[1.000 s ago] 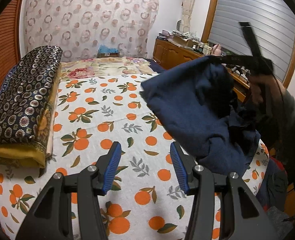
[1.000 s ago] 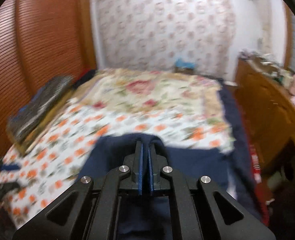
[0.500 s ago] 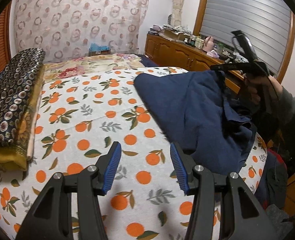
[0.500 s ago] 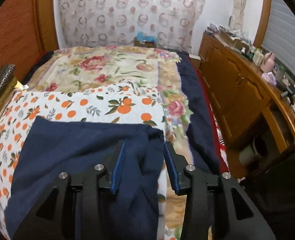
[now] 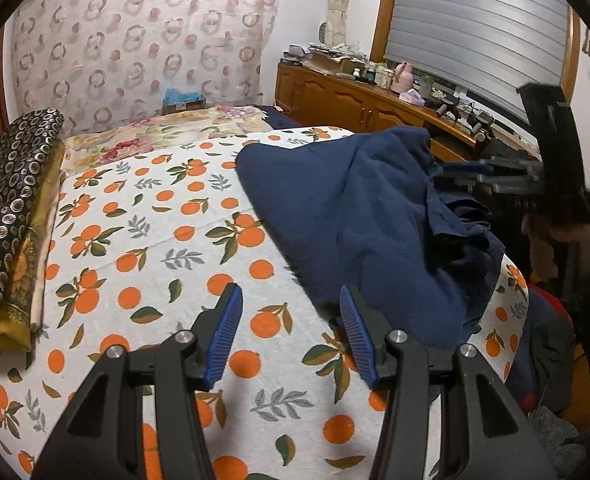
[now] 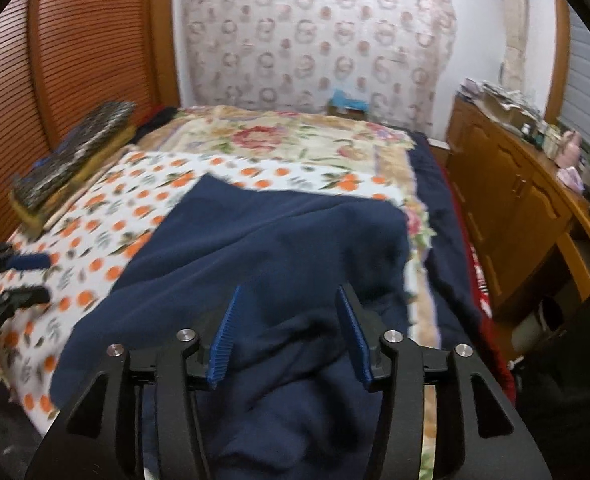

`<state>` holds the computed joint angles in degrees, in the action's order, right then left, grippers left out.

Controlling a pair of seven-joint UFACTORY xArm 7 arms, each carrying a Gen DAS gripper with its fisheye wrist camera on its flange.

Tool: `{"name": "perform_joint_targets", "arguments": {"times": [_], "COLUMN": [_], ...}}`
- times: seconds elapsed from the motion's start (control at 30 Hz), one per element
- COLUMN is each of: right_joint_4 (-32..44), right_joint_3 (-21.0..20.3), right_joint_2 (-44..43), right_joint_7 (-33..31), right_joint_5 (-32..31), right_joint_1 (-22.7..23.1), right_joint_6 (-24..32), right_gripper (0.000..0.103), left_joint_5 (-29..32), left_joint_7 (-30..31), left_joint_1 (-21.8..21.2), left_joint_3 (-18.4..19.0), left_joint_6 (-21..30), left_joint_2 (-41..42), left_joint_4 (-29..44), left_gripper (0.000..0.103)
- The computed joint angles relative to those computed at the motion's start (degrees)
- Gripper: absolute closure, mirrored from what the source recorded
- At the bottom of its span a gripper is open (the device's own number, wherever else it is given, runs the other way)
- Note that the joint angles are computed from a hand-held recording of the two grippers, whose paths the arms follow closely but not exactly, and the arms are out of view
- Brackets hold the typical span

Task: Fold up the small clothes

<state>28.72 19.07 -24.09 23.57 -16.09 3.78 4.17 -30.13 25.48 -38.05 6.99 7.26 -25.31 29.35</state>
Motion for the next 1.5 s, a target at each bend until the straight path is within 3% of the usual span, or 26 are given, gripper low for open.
{"name": "perform_joint_targets", "arguments": {"times": [0.07, 0.2, 0.63, 0.7, 0.73, 0.77, 0.83, 1.0, 1.2, 1.3, 1.37, 1.5], "right_joint_4": [-0.89, -2.31, -5.46, -6.05, -6.38, -7.44, -9.28, -15.74, -19.35, -19.99, -20.6, -21.07], "right_joint_3": [0.18, 5.11, 6.06, 5.77, 4.39, 2.29, 1.78, -3.87, -5.6, -2.71, -1.38, 0.25], "right_joint_2": [0.36, 0.37, -0.96, -1.2, -1.17, -1.79, -4.36, -15.81, -26.23, -28.64, -29.99, -31.97], "right_joint_7": [-0.06, 2.68, 7.13, 6.88, 6.06, 5.06, 4.79, 3.31, 2.0, 4.01, 5.94, 8.66], "right_joint_5": [0.54, -2.29, -5.01, -5.24, -4.68, -3.66, -2.6, 3.19, 6.72, 6.93, 6.61, 4.81], "right_joint_1": [1.86, -0.38, -0.73, -0.51, 0.88, 2.91, 3.44, 8.47, 9.73, 6.85, 4.93, 1.14], "right_joint_6": [0.21, 0.72, 0.54, 0.21, 0.08, -0.66, -1.45, -1.27, 5.09, 8.4, 9.88, 11.74], "right_gripper": [0.049, 0.049, 0.05, 0.067, 0.083, 0.091, 0.095, 0.095, 0.095, 0.094, 0.087, 0.087], "left_joint_5": [0.0, -0.25, -0.7, -0.55, -0.54, -0.52, -0.53, -0.59, -0.68, -0.39, -0.14, -0.22], "left_joint_7": [-0.01, -0.05, -0.36, -0.39, -0.4, -0.41, -0.45, -0.33, -0.24, -0.5, -0.96, -0.6], "left_joint_1": [-0.21, -0.63, -1.43, -1.35, -1.35, -1.36, -1.38, -1.77, -2.3, -2.18, -1.89, -2.4], "left_joint_3": [-0.08, -0.03, 0.07, 0.09, 0.1, 0.1, 0.12, 0.4, 0.29, 0.22, -0.21, 0.47], "left_joint_6": [0.01, 0.06, -0.58, -0.46, -0.46, -0.46, -0.52, -0.67, -1.14, -1.09, -1.15, -1.18], "left_joint_2": [0.07, 0.22, 0.39, 0.37, 0.37, 0.37, 0.34, 0.54, 0.5, 0.5, 0.5, 0.52], "left_joint_4": [-0.13, -0.26, -0.66, -0.62, -0.63, -0.63, -0.66, -0.58, -0.89, -0.89, -0.99, -0.9], "left_gripper": [0.053, 0.053, 0.053, 0.053, 0.053, 0.053, 0.053, 0.053, 0.053, 0.053, 0.053, 0.053]}}
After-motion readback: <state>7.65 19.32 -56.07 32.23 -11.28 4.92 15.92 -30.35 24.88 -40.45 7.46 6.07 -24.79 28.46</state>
